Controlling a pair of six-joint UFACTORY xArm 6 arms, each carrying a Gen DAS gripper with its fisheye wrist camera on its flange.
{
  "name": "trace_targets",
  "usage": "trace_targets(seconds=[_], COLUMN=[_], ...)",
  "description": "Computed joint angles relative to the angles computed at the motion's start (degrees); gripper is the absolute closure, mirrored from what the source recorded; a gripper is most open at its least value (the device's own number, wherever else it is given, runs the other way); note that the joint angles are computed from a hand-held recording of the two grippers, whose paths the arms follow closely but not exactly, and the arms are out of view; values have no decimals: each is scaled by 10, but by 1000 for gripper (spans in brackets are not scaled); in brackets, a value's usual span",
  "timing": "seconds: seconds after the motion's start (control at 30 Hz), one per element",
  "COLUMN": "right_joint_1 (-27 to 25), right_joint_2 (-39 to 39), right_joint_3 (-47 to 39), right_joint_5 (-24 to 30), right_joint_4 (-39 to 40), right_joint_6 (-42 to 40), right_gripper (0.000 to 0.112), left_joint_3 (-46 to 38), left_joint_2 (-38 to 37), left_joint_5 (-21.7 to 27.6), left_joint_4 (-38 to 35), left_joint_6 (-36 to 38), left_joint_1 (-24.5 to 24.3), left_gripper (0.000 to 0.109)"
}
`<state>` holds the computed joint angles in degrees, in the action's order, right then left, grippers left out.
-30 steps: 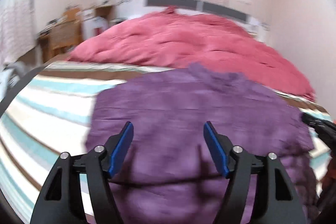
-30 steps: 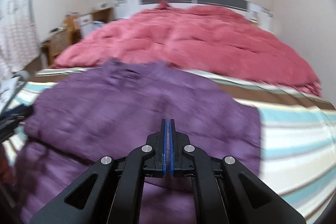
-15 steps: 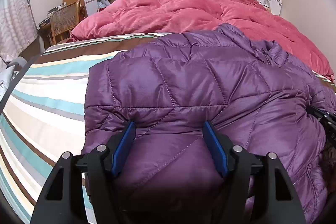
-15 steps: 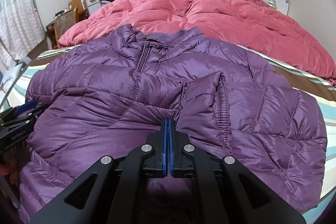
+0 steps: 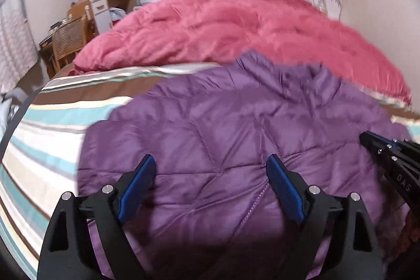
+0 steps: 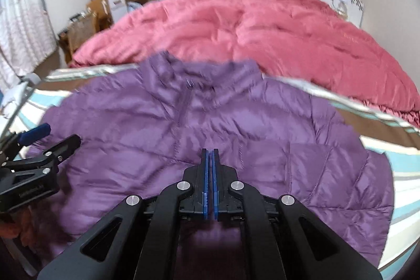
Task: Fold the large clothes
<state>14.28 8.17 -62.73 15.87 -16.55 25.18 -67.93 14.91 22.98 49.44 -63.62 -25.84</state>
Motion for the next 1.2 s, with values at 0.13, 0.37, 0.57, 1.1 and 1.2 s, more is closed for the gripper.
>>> trace_targets(seconds=[0.13,0.37,0.57,1.1,1.2], right_joint_1=[-9,-8,1,33,45], right_joint_2=[10,6,-58,-263,-312], right_joint_3=[24,24,56,231,268], right_joint_5=[-44,-37,-7,38,53], right_joint_4=[-55,-67,-132,-130,-99], right_joint_6=[47,55,110,138,106], right_gripper=[111,111,60,52,52], left_joint_3=[-7,4,87,327,370], left_joint_2=[34,18,-69,-277,-317], left_joint_5=[-44,-35,-28,-39,-39], left_joint_4=[-8,14,48,-1,-20], left_joint_6=[2,-26,-74,-63,-47], left_joint_1=[14,9,11,7,0], left_gripper=[18,12,8,8,8])
